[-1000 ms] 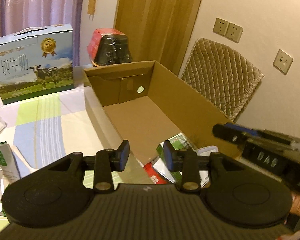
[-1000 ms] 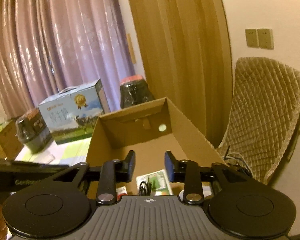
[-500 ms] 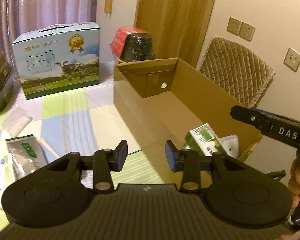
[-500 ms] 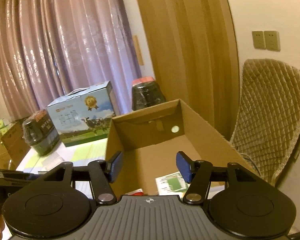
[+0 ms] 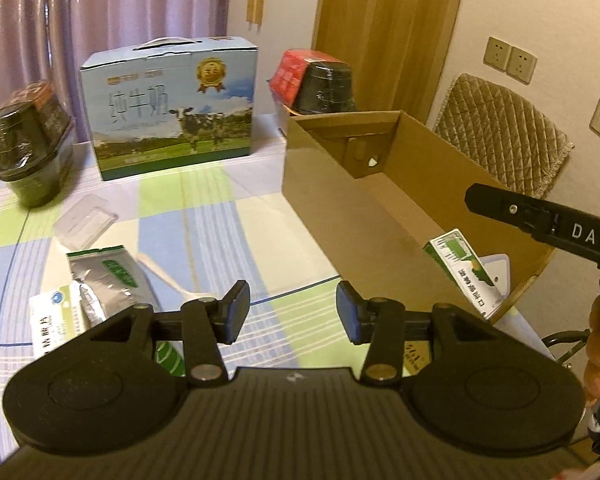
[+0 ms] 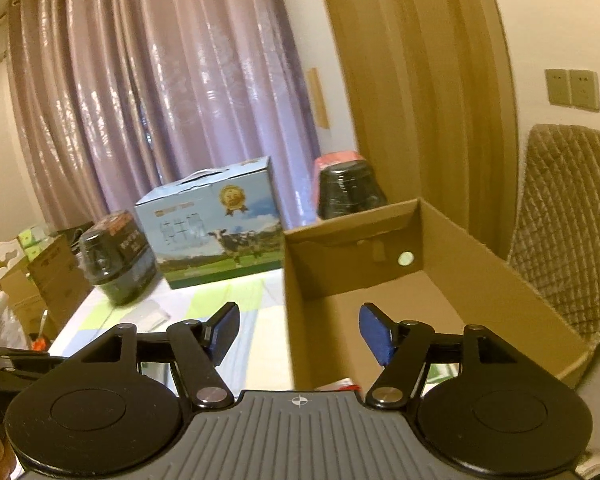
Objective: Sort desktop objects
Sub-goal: 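Move both grippers back over the medicine box and foil pouch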
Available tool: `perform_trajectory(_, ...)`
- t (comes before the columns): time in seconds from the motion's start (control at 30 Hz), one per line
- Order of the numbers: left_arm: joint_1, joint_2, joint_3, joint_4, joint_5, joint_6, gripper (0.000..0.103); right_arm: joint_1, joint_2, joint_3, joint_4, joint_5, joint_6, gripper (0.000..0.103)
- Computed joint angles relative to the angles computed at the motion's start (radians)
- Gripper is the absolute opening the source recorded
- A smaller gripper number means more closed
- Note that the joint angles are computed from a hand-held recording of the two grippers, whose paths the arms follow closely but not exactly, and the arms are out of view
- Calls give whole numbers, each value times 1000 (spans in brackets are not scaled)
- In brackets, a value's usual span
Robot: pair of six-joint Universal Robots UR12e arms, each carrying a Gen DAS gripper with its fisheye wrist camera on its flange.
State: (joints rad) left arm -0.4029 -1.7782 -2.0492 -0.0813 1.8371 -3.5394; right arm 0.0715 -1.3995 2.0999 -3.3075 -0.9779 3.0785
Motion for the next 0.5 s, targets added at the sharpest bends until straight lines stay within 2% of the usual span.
perform_trajectory(0.37, 43, 80, -96, 7, 52, -52, 51, 60, 6, -5, 10, 33, -48, 70)
perform_trajectory(0.5, 67, 115, -140, -7, 80, -90, 57, 82, 9, -10, 44, 42, -81, 72)
